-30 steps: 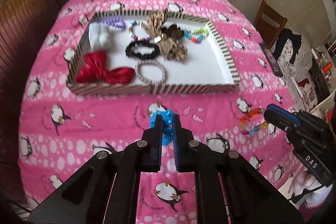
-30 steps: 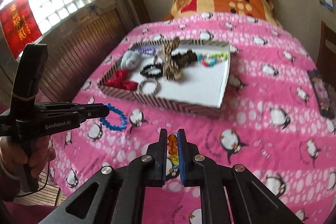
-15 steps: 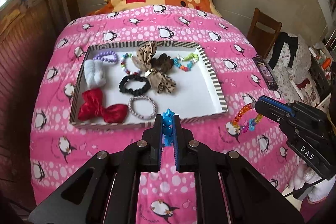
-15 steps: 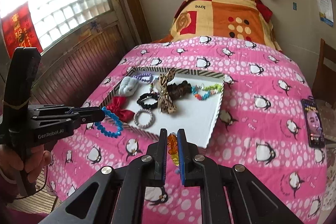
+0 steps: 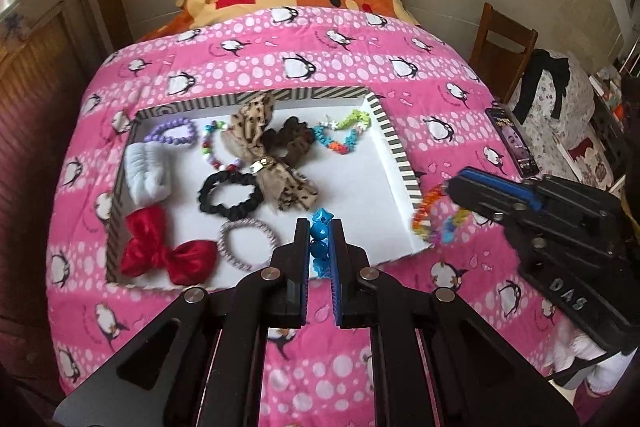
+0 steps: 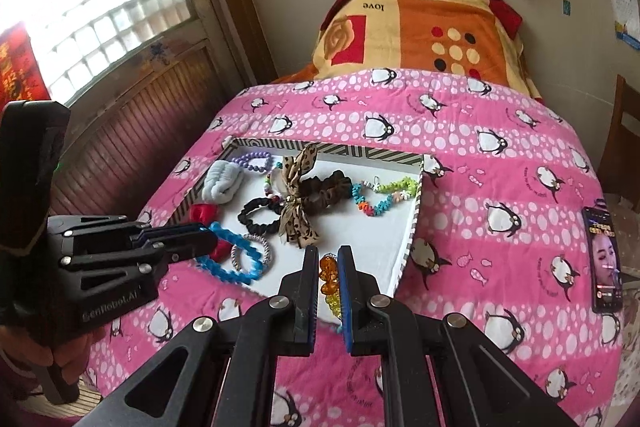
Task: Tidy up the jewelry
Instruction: 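Carry both bracelets into the white box and open both tools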
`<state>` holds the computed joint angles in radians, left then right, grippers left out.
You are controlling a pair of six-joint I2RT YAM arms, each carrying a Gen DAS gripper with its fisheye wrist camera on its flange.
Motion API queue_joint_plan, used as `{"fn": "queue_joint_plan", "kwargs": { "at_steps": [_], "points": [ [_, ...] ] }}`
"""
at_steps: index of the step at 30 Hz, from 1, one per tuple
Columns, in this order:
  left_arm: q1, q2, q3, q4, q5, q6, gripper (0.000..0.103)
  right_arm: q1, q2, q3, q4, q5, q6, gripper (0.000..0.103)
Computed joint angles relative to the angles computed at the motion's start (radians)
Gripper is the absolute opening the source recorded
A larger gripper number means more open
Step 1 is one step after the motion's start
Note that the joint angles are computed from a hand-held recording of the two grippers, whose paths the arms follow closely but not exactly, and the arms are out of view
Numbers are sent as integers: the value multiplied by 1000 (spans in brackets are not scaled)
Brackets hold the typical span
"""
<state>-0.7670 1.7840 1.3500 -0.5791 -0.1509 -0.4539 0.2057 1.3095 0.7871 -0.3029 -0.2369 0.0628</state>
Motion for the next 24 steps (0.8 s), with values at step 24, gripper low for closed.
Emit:
{"fn": "queue_joint_plan", "kwargs": {
  "at_steps": [24],
  "points": [
    [121,325,123,40,138,-16,7,-18,681,451,-21,46,-86,9]
  ]
}}
